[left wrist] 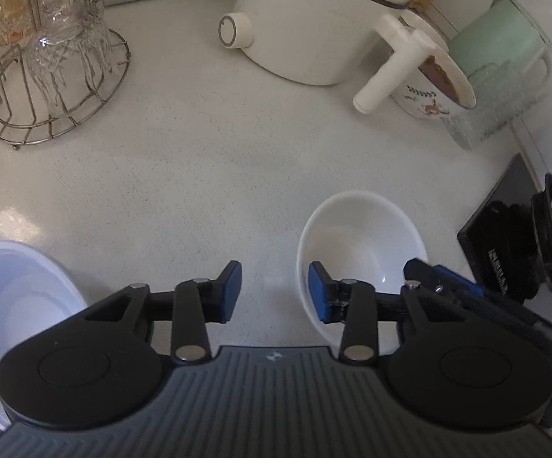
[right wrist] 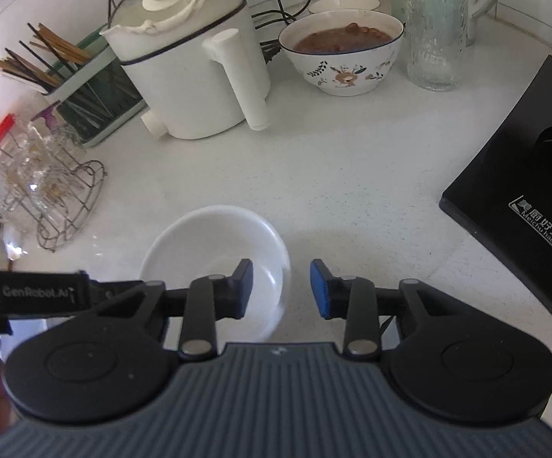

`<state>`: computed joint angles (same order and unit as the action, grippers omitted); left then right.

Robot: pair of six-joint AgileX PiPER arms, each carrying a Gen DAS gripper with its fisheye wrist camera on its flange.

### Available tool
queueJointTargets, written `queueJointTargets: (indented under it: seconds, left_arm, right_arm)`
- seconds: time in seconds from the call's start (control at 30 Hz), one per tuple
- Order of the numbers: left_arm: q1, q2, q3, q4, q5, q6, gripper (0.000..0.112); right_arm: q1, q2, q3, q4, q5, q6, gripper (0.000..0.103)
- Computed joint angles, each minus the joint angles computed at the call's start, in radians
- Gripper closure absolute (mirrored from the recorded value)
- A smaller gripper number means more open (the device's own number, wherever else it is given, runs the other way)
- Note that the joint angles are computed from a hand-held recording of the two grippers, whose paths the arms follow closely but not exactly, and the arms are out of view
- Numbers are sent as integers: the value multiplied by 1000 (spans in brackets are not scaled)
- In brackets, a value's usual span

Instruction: Organize plates and bowls

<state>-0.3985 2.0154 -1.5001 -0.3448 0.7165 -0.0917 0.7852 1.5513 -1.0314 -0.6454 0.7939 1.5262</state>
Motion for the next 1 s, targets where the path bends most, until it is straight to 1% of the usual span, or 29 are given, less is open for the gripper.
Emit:
queueJointTargets:
  seconds: [0.03,0.1,0.13,0.17,0.2,0.27,0.3,0.37,0.4,0.5,0.6,0.77,0.83,1.0]
  left_arm:
    - [2,8,-16,2,12,-4,71]
    - [-3,25,-48,17,29,-11,73]
    - [-3,34,-65,26,43,-18,75]
    - [-2,44,-80,26,56,-26,79]
    - [3,52,-91,10,68,-21,84]
    - [4,76,-127,6,102,-16,93]
    - [4,92,-156,5,129,-9,98]
    - [10,141,-254,-8,217,12,103]
    - [9,162,-301,-4,252,21,103]
    - [2,203,-398,19,319,22,103]
    - [-2,223,-446,30,357,21,103]
    - [1,222,-465,18,377,21,103]
    - [9,222,-476,2,398,16,103]
    - [30,168,-427,-17,396,43,103]
  right_arm:
    - [-3,6,-3,1,-1,-10,67]
    - [-17,5,8,9,-30,-13,68]
    - [-23,4,12,15,-41,-13,71]
    - [-32,7,13,22,-49,-18,77]
    - [-35,10,11,25,-45,-14,81]
    - [-45,5,26,31,-68,-3,83]
    - [-53,3,31,42,-80,-6,84]
    - [-68,1,25,89,-81,-39,84]
    - [-73,-6,27,111,-84,-46,84]
    - [-84,-25,50,156,-130,-69,83]
    - [-81,-33,56,176,-136,-70,83]
    - [-96,-50,65,217,-153,-98,83]
    - [-96,-61,70,217,-157,-97,83]
    - [-83,-84,66,218,-148,-65,83]
